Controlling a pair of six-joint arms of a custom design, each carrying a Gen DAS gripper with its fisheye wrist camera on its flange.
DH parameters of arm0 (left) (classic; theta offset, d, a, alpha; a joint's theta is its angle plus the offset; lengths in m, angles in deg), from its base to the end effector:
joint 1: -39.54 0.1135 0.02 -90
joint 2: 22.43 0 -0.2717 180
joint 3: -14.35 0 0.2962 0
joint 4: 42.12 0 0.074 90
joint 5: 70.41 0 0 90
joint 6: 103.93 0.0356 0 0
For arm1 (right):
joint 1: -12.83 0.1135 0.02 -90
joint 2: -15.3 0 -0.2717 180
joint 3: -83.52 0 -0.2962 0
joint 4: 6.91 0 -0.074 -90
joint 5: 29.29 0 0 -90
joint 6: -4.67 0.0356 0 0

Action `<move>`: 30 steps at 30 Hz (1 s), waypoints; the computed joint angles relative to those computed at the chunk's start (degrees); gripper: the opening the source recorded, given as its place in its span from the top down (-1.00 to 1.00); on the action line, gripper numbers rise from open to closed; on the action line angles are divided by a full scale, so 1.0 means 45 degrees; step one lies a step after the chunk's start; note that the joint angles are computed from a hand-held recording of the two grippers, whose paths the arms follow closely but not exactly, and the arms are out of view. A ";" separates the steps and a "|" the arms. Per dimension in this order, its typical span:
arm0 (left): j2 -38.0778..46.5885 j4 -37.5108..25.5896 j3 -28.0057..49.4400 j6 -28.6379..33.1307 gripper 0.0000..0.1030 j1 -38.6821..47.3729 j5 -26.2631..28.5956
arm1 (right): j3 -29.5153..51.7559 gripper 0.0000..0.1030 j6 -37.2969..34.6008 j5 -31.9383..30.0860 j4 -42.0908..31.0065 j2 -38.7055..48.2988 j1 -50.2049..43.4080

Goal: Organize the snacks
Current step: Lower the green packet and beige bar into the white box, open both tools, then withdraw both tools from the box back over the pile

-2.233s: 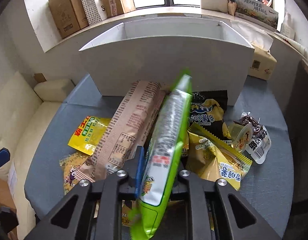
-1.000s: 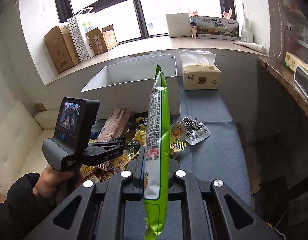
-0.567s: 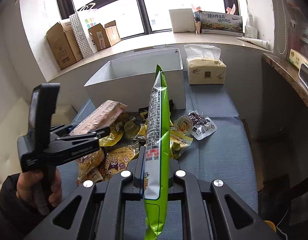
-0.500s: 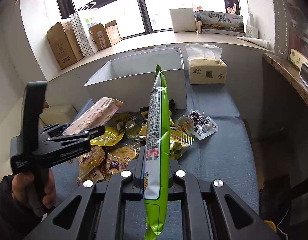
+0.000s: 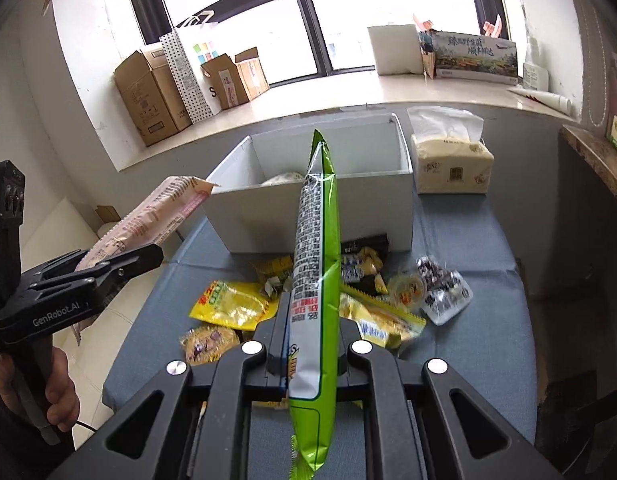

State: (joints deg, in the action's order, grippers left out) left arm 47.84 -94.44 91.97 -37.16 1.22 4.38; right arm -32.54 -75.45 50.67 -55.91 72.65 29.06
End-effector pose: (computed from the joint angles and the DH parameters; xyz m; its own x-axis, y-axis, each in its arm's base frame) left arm 0.2401 -0.1779 0.3306 -0.6881 0.0587 -0.7233 0.1973 0.9743 -0.1087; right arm 0.2366 0.0753 0.3027 -0.7064 -0.0297 -0.7072 -0.2818 0.9283 0.2425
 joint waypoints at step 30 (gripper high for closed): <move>1.0770 0.0389 1.0238 0.1860 -1.00 0.3473 0.2928 | 1.1447 -0.89 -0.0545 -0.1006 -0.0651 1.2462 -0.2018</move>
State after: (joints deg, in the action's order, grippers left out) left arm 96.30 -92.69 138.04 -28.79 16.85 17.55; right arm 18.98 -77.90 46.14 -58.84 128.73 19.98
